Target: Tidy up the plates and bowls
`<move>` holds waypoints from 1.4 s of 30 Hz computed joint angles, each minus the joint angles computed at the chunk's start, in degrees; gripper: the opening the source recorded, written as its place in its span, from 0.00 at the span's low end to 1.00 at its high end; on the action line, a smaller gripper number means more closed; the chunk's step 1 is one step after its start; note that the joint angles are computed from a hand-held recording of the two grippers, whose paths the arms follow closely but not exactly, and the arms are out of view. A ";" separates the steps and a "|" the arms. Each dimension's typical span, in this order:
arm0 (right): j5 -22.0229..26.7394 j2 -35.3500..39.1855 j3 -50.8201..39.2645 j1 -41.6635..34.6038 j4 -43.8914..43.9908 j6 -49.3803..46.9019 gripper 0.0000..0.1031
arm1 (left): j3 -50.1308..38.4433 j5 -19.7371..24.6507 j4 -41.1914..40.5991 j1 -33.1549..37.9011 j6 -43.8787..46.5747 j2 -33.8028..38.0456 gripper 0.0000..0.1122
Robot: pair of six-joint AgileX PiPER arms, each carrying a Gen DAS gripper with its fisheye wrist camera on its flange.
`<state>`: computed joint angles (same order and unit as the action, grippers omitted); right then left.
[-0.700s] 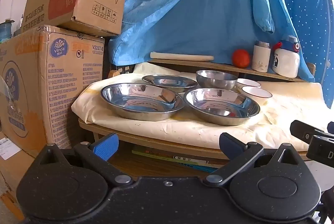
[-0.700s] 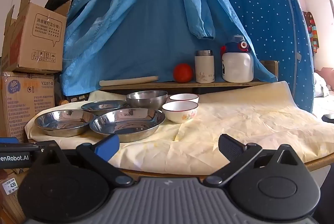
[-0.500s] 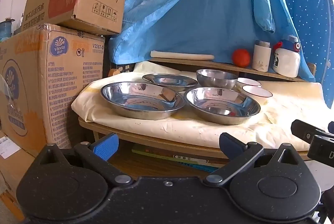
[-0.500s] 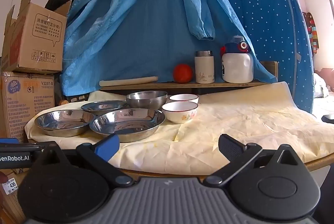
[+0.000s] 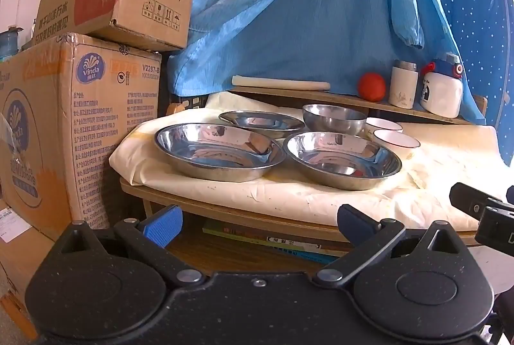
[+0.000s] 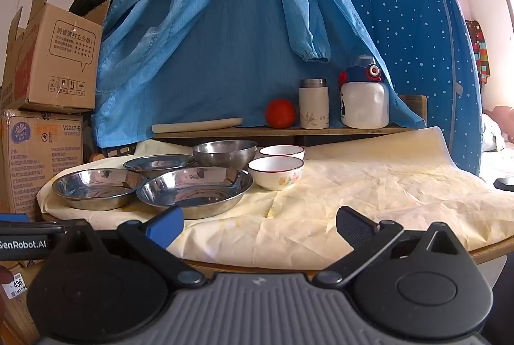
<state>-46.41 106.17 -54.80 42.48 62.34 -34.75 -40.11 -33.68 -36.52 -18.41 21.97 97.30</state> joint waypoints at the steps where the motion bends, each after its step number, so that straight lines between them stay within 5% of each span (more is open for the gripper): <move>1: 0.00 0.00 0.00 0.00 0.00 0.00 1.00 | 0.00 0.18 0.44 0.21 -0.33 -0.03 0.91; 42: -0.53 -0.27 0.57 0.35 0.14 0.10 1.00 | -0.23 0.57 0.86 0.80 -0.40 0.30 0.91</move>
